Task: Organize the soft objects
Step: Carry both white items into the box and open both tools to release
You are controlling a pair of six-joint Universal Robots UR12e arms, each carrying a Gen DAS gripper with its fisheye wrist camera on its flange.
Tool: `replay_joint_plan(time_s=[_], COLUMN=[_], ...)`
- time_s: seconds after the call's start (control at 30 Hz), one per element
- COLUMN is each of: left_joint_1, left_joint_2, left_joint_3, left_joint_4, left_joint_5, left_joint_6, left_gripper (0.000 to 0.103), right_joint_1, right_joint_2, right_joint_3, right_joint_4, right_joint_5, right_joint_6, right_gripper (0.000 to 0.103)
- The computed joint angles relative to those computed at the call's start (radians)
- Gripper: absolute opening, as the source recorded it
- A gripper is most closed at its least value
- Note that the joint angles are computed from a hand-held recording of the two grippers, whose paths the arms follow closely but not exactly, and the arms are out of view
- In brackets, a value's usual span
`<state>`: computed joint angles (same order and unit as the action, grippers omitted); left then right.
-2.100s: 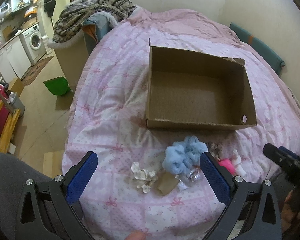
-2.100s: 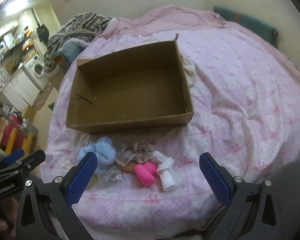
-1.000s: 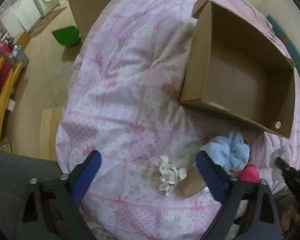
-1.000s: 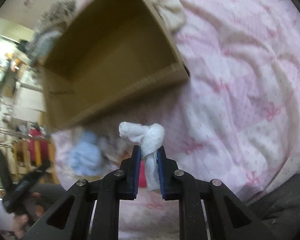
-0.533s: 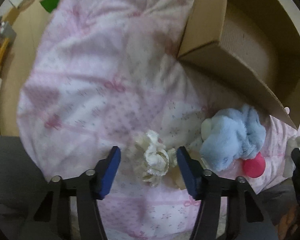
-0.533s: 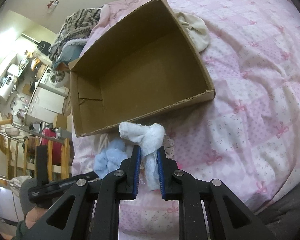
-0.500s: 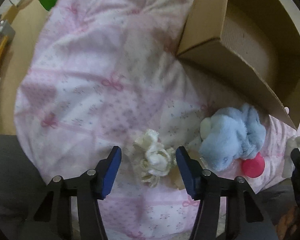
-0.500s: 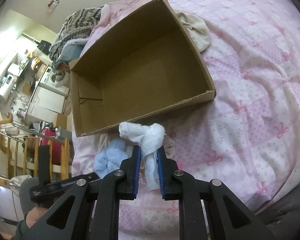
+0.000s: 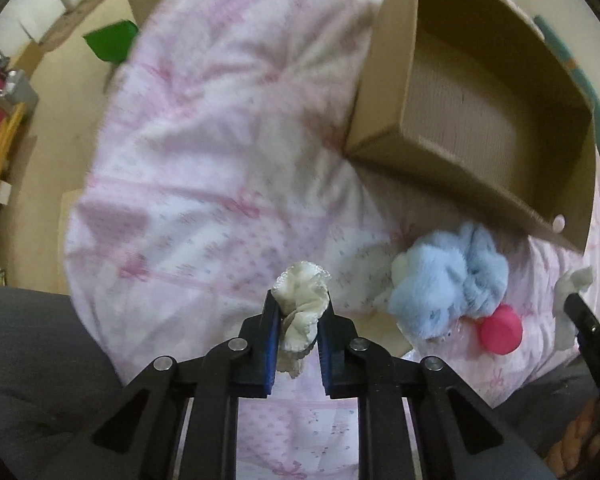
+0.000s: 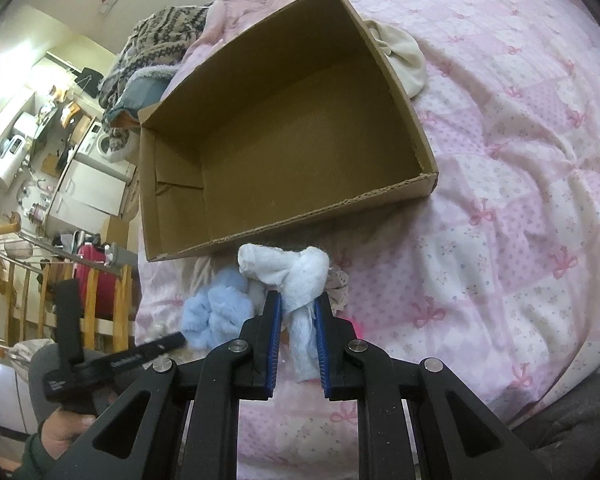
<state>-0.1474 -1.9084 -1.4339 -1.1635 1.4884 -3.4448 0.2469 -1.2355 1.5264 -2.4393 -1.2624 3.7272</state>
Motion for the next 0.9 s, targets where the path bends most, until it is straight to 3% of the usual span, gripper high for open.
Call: replay_joint_plan(time_s=[0.23,0.47,0.73,0.9], left_joint_1=[-0.007,-0.027,-0.045,-0.046], left_joint_2=[0.027,0.035,-0.021,-0.066], left_joint_3=[-0.016,0.007,0.092,0.152], left_joint_4=[0.098,0.186,0.283,0.304], left_joint_5=[0.038,0.057,0.098,0.069], left_joint_6=[-0.006,0.041,0.134,0.152], left_gripper=[0.015,0.015,0.015,0.015], right_joint_1=[0.006,0.002,0.001,-0.001], right_joint_2=[-0.009,-0.019,0.001,0.033], right_joint_3=[0.009,0.005,-0.061,-0.119], right_joint_4=[-0.041,-0.092,-0.092,-0.076], right_joint_5=[-0.016,-0.001,-0.024,-0.07], right_joint_6=[-0.014,-0.026,-0.104,-0.15], right_gripper=[0.018,0.018,0.018,0.018])
